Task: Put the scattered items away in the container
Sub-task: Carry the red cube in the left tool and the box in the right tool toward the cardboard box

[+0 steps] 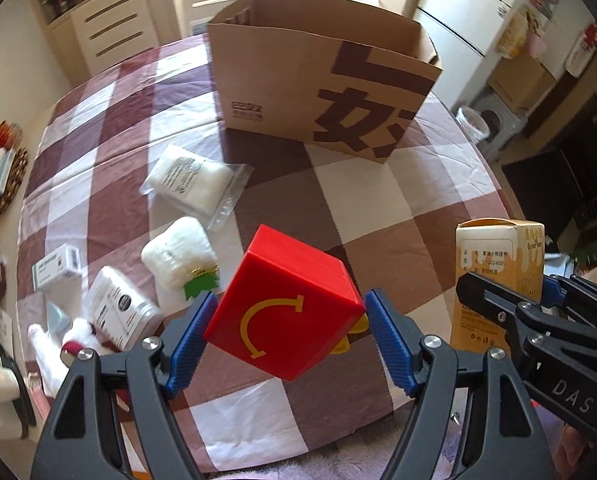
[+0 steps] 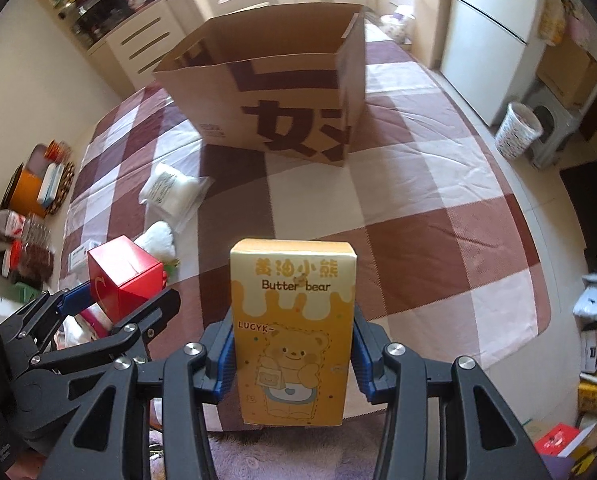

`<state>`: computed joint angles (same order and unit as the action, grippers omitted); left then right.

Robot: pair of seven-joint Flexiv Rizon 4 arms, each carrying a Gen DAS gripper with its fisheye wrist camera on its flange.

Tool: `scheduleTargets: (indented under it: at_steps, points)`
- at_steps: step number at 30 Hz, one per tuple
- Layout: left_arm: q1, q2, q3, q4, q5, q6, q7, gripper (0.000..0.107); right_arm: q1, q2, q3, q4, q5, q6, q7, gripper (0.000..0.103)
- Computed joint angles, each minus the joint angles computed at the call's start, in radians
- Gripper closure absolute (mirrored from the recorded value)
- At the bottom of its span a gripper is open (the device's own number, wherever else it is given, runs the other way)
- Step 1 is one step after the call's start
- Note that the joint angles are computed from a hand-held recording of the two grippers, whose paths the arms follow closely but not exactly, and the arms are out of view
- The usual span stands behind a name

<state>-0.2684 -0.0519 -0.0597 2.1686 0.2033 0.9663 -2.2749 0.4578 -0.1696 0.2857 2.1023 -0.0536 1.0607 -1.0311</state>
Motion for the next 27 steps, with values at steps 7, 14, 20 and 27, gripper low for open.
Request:
scheduleTargets:
  at_steps: [7, 14, 20, 27]
  points:
    - [0.015, -0.034, 0.002, -0.018, -0.065, 0.010, 0.137, 0.030, 0.007, -0.010, -0.019, -0.007, -0.036, -0.014, 0.094, 0.055]
    - [0.034, -0.067, 0.013, -0.037, -0.125, 0.022, 0.269, 0.030, 0.014, -0.038, -0.034, -0.036, -0.086, -0.033, 0.186, 0.055]
    - [0.049, -0.088, 0.022, -0.044, -0.165, 0.031, 0.352, 0.030, 0.021, -0.067, -0.043, -0.069, -0.127, -0.051, 0.240, 0.055]
    - [0.066, -0.108, 0.030, -0.054, -0.202, 0.037, 0.423, 0.030, 0.031, -0.101, -0.048, -0.110, -0.154, -0.068, 0.270, 0.055]
